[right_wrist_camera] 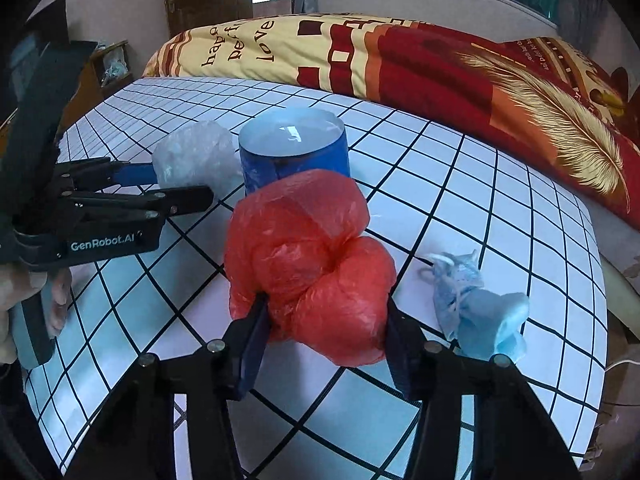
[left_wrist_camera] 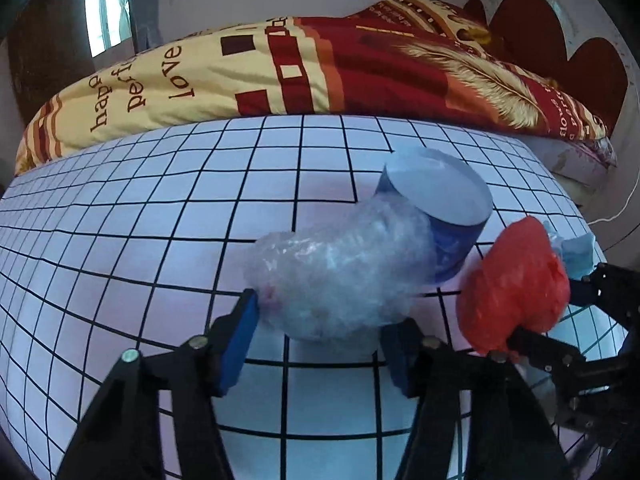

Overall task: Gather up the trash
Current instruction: 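Grasp the clear plastic bag with the left tool while the right tool grasps the red bag, then lift both bags and carry them toward the black bin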

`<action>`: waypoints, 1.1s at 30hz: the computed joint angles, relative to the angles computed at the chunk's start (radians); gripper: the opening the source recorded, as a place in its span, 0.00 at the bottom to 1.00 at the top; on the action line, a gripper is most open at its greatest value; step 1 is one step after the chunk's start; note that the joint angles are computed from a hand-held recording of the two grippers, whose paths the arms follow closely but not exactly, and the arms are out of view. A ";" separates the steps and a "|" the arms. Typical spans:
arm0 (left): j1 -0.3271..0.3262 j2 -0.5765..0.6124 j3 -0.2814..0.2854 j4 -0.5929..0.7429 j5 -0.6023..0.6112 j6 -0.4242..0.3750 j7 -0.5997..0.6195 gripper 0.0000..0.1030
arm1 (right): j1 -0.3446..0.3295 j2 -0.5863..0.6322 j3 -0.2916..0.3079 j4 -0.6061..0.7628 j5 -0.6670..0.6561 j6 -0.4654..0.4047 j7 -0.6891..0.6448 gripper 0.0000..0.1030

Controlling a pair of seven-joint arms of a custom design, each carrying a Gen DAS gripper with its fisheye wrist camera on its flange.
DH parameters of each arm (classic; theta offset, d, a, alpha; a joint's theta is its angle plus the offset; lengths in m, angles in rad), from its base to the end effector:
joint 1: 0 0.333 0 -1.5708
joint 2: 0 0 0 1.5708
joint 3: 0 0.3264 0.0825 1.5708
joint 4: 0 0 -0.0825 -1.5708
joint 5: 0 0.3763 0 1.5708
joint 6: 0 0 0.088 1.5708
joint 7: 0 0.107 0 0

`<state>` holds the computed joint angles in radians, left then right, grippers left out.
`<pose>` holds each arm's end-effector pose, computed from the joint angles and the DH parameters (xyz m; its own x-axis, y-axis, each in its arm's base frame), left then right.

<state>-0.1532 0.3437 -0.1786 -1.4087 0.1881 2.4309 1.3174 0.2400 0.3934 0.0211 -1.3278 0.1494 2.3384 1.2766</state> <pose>0.6760 -0.2077 0.6007 -0.1580 -0.9868 0.0359 -0.7644 0.0992 -0.6371 0.6953 0.1849 0.5919 0.4582 -0.8887 0.0169 -0.7125 -0.3785 -0.5908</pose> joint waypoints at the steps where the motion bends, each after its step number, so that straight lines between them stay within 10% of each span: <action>1: 0.000 0.003 -0.002 0.004 -0.002 -0.001 0.004 0.51 | 0.002 0.002 -0.001 0.003 -0.003 -0.002 0.002 0.53; 33: 0.023 -0.308 0.005 -0.377 0.037 0.114 -0.015 0.42 | 0.045 -0.171 0.001 -0.190 -0.098 0.072 0.120 0.32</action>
<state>-0.1299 0.0360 -0.1732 -1.7856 0.2247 2.5452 1.3024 0.2849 0.2225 0.0224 -1.5176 0.0512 2.4109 1.3966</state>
